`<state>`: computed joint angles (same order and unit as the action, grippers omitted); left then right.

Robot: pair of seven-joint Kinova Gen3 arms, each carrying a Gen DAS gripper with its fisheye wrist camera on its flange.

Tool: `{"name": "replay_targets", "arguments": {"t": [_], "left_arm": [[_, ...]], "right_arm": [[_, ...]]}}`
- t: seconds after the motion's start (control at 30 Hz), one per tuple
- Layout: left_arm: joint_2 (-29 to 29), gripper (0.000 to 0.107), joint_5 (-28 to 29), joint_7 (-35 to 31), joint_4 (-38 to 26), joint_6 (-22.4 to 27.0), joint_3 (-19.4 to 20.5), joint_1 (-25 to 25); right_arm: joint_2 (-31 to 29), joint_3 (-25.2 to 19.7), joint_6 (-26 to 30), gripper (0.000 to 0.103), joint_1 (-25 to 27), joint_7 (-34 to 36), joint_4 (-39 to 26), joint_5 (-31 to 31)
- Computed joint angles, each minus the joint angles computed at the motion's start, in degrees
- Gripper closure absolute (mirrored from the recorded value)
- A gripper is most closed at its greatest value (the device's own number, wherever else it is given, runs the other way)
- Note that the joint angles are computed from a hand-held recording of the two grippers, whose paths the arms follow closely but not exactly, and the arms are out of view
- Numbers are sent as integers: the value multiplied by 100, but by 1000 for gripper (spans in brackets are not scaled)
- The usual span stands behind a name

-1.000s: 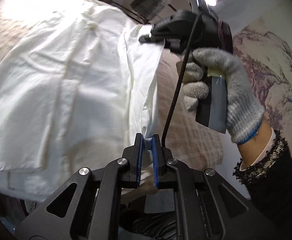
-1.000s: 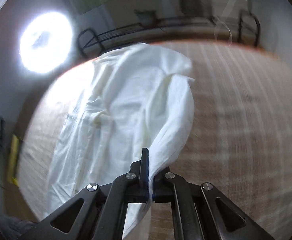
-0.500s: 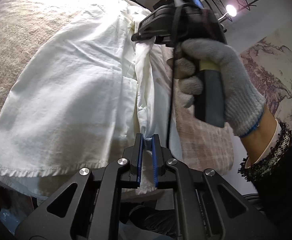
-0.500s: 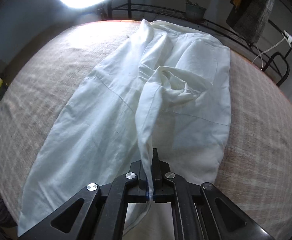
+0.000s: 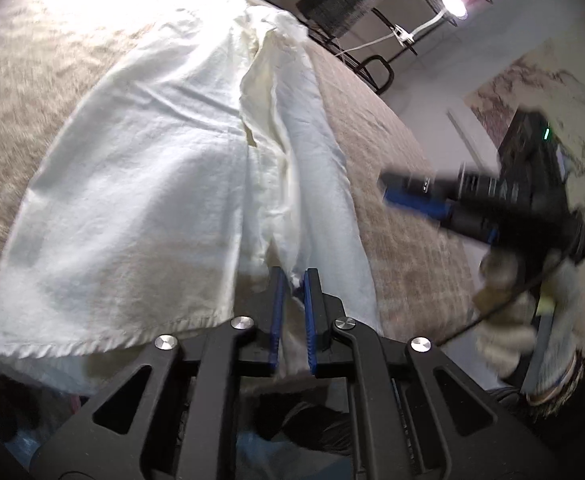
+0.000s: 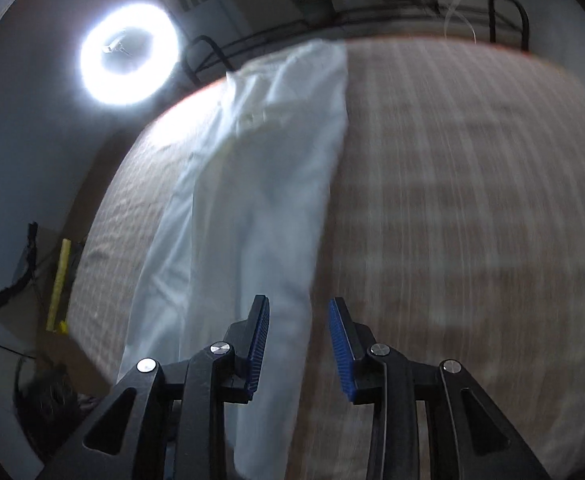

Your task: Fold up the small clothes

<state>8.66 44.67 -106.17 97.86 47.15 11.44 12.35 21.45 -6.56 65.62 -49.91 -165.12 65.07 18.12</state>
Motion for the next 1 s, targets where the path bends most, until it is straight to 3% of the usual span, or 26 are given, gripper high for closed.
{"name": "replay_targets", "arguments": {"t": [0.07, 0.13, 0.23, 0.3, 0.37, 0.5, 0.63, 0.67, 0.7, 0.73, 0.8, 0.9, 1.0], "left_arm": [[-56, 97, -206, 10, -176, 383, 27, -65], [-262, 87, -300, -194, -194, 670, -64, -125], [-787, 68, -594, -193, 42, 517, -307, -183], [-954, 61, -1054, 206, 79, 349, -438, -202], [-851, 61, -1322, 580, -2, 372, -555, -284], [-168, 61, -815, 590, -266, 1016, -710, -714], [89, 61, -61, 136, -106, 1178, -636, -1149], [139, 78, 4, 41, -149, 1263, -607, -1199], [227, 107, 74, -89, -187, 1393, -511, -1292], [266, 107, 55, -128, -208, 1430, -456, -1278], [174, 107, -39, -43, -265, 1338, -516, -1128], [-76, 107, 114, -153, -248, 1366, -506, -1326], [-115, 107, -383, 6, -315, 1176, -655, -1096]], "right_arm": [[-211, -170, -453, 69, 21, -373, 531, -202], [-381, -634, -919, 66, 239, -813, 1060, -36], [-561, -1214, -1618, 66, 635, -1262, 1658, 43], [-624, -1104, -2081, 66, 558, -1384, 1941, 27], [-699, -725, -2352, 66, 240, -1504, 2149, -52], [-863, -632, -2998, 67, 277, -1924, 2675, -81], [-915, -1184, -3317, 74, 749, -2327, 2914, 273], [-923, -1277, -3511, 76, 850, -2348, 3013, 268], [-947, -1316, -3701, 81, 911, -2348, 3129, 239], [-951, -1379, -3930, 92, 961, -2442, 3251, 300], [-929, -1199, -4236, 100, 785, -2657, 3345, 501], [-1216, -420, -4684, 101, 27, -3356, 3543, 1027], [-1420, 247, -4537, 102, -769, -4045, 3607, 1725]]}}
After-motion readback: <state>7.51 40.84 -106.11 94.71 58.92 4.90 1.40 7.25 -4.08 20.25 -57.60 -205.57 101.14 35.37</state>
